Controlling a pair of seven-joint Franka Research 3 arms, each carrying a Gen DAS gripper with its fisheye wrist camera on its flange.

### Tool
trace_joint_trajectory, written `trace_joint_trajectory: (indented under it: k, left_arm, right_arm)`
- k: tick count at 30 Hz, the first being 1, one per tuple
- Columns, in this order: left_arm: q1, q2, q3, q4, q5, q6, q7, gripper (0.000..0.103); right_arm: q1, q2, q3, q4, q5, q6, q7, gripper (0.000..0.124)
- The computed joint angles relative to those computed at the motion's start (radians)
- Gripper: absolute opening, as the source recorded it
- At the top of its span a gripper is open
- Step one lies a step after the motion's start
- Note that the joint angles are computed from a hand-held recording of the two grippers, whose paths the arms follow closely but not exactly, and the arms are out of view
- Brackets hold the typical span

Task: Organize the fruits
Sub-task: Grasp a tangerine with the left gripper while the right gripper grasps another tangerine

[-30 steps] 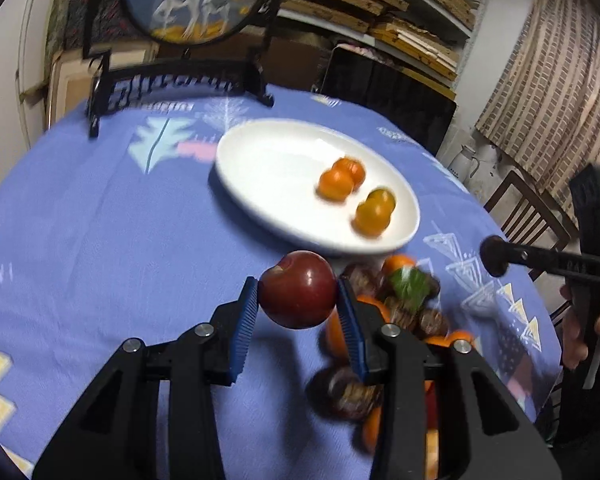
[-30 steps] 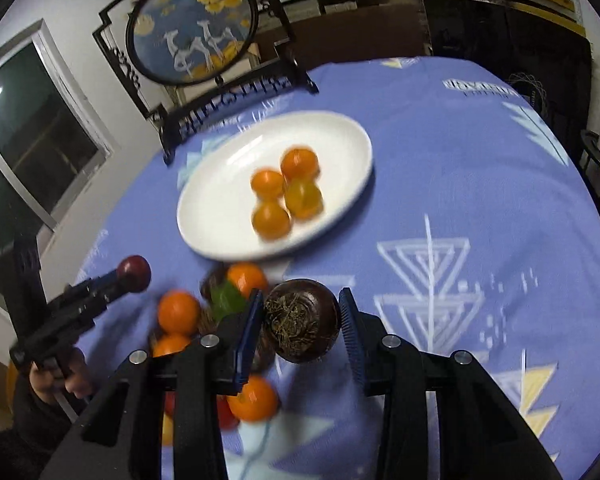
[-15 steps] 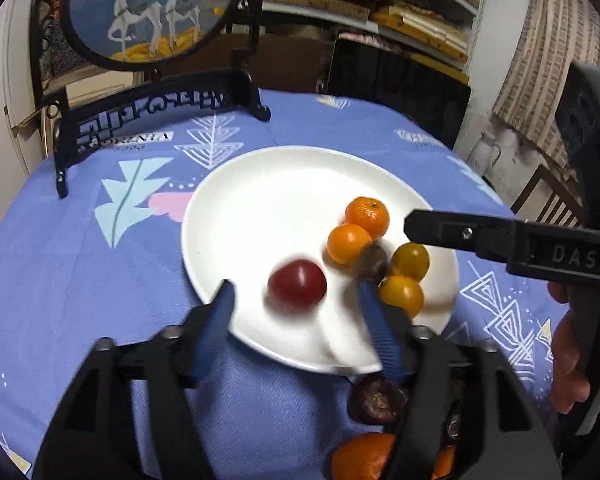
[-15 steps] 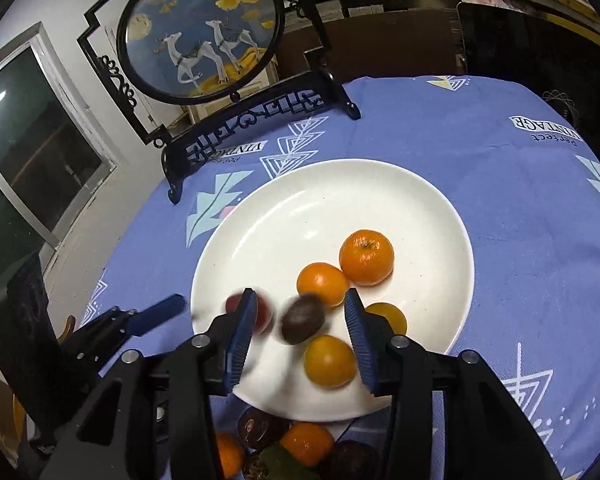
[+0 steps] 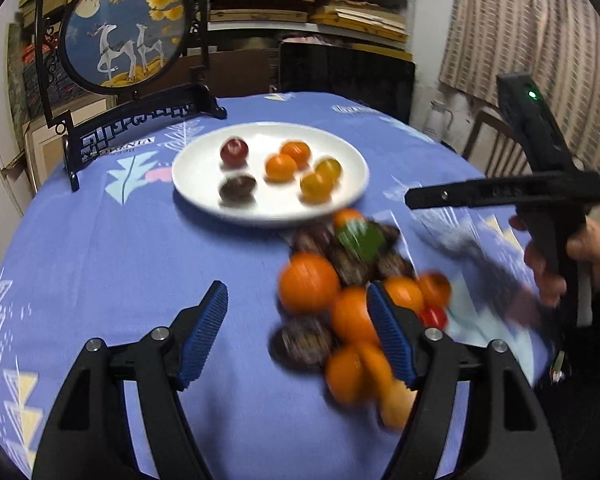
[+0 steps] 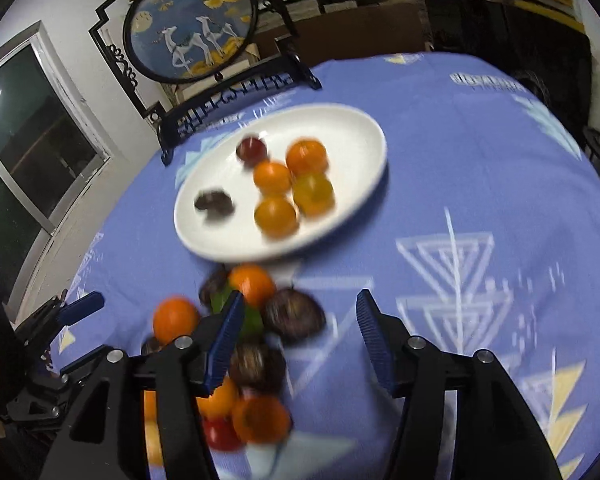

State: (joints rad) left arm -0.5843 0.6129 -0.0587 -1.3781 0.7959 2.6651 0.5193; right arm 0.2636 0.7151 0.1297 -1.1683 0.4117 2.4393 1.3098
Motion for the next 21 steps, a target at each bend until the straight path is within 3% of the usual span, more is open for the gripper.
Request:
trace_joint_trajectory:
  k: [2, 8, 11, 12, 14, 17, 21]
  left_arm:
    - [-0.033, -0.031, 0.018, -0.057, 0.042, -0.01, -0.049, 0.07]
    - [-0.037, -0.074, -0.015, -0.152, 0.084, 0.034, -0.101, 0.069]
    - [-0.028, -0.05, -0.032, -0.132, 0.064, 0.044, -0.09, 0.06]
    - [-0.024, -0.046, -0.033, -0.129, 0.056, 0.057, -0.095, 0.052]
    - [0.006, -0.028, -0.056, -0.116, -0.007, 0.085, -0.079, 0.047]
    - [0.058, -0.015, -0.097, -0.124, -0.13, 0.139, -0.038, 0.047]
    - [0.066, -0.037, -0.099, -0.163, -0.214, 0.158, -0.006, 0.047]
  right_arm:
    - [-0.015, -0.069, 0.014, -0.125, 0.027, 0.046, -0.035, 0.058]
    - [-0.039, -0.201, 0.032, -0.355, 0.11, 0.117, -0.119, 0.058]
    - [-0.039, -0.221, 0.023, -0.393, 0.13, 0.118, -0.118, 0.058]
    - [-0.037, -0.224, 0.019, -0.398, 0.131, 0.119, -0.114, 0.058]
    - [-0.036, -0.228, 0.016, -0.404, 0.133, 0.119, -0.112, 0.058]
    - [-0.042, -0.24, 0.02, -0.417, 0.149, 0.127, -0.13, 0.058]
    - [-0.046, -0.251, 0.021, -0.427, 0.167, 0.138, -0.149, 0.058]
